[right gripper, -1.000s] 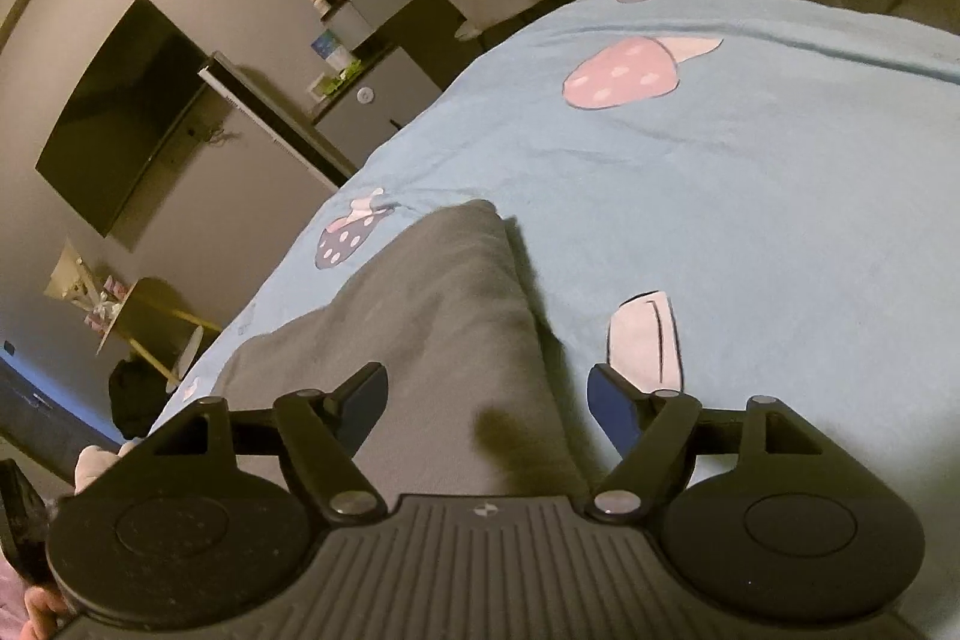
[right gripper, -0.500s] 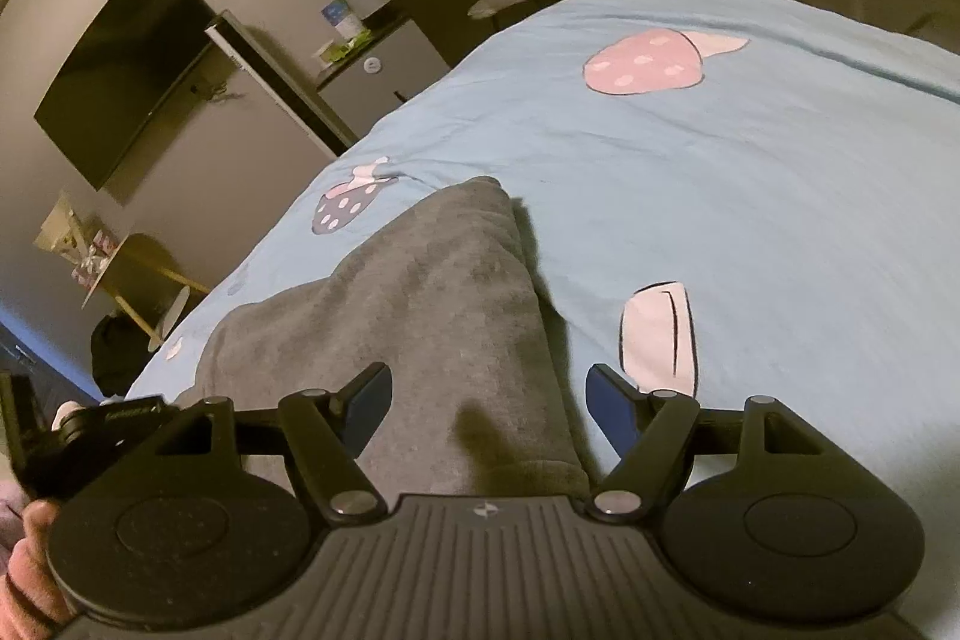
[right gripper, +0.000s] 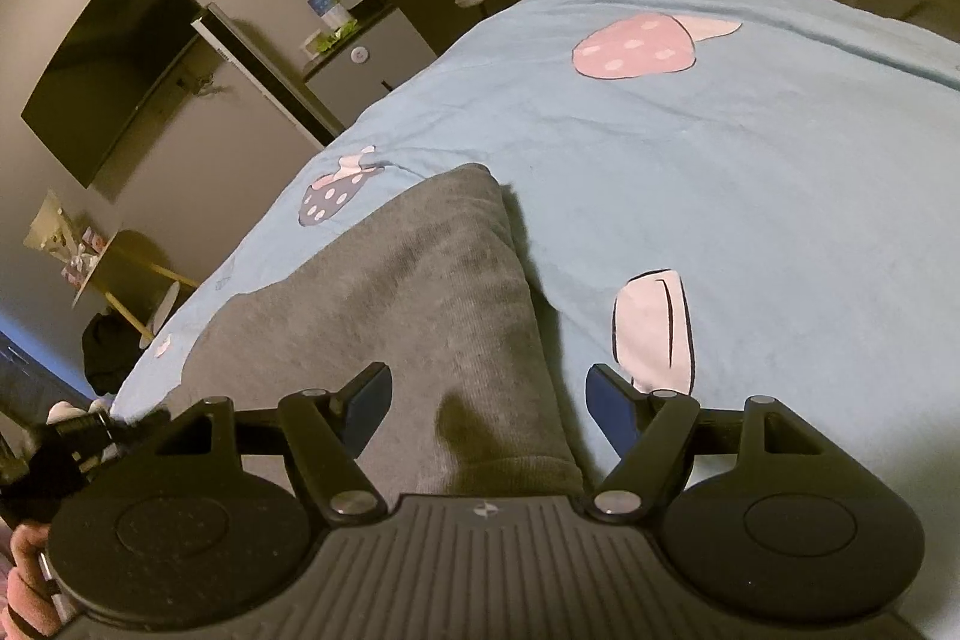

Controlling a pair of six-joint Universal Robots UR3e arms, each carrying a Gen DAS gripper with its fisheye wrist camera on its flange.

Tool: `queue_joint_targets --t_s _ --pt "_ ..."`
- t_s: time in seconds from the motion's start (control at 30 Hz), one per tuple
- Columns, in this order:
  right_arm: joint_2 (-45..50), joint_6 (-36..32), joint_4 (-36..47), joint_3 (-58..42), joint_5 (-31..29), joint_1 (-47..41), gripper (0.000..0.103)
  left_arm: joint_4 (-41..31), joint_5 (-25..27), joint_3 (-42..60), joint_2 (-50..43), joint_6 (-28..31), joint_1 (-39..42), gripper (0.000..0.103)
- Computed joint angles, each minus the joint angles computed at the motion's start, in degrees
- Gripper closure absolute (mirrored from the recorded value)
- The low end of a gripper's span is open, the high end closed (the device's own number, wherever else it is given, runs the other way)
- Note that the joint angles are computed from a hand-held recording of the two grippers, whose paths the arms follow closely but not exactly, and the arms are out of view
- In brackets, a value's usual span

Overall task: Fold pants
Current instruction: 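Hold the pants edge with the left tool and fold it over the pants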

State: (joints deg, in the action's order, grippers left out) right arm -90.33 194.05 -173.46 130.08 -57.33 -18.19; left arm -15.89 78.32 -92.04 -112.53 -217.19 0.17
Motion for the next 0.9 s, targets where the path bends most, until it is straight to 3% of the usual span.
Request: queue_joint_targets --t_s 0.13,0.2,0.27,0.37,0.43,0.5,0.57,0.63,0.73,0.8,0.9 --pt "0.0 -0.2 -1.0 0.2 0.2 0.2 0.030 1.5 -1.8 -0.6 0.4 0.3 0.6 0.079" --pt "0.1 -0.5 -0.3 -0.3 0.1 0.6 0.030 0.4 -1.7 2.7 -1.5 1.5 -0.5 0.059" --pt "0.0 -0.7 0.2 -0.6 -0.2 0.9 0.030 -0.4 -2.7 5.5 -3.6 2.9 -1.2 0.049" --pt "-0.1 -0.5 0.7 -0.7 -0.6 0.9 0.030 -4.6 -4.5 12.5 -8.1 4.6 -1.8 0.047" --pt "0.0 -0.3 1.1 -0.9 -0.9 0.9 0.030 -9.7 -7.4 18.9 -12.2 3.4 -1.4 0.051" --pt "0.2 -0.2 1.3 -1.0 -1.0 0.9 0.030 -6.6 -10.4 19.1 -13.9 0.0 -0.7 0.080" --pt "0.3 -0.3 1.5 -1.2 -1.2 1.2 0.030 0.8 -11.4 16.4 -13.9 -1.9 -0.5 0.091" --pt "0.4 -0.4 1.8 -1.5 -1.3 1.4 0.030 9.4 -8.8 12.4 -12.3 -0.6 -1.5 0.091" --pt "0.8 -0.6 2.2 -1.8 -1.4 1.4 0.030 9.9 -2.8 10.1 -9.7 2.1 -3.0 0.091" --pt "0.8 -0.6 2.0 -1.7 -1.0 1.1 0.030 6.5 1.3 8.9 -8.4 2.2 -3.5 0.087" --pt "1.0 -0.1 1.6 -1.5 -0.5 0.7 0.030 -1.6 7.1 9.2 -7.6 1.8 -4.1 0.072"
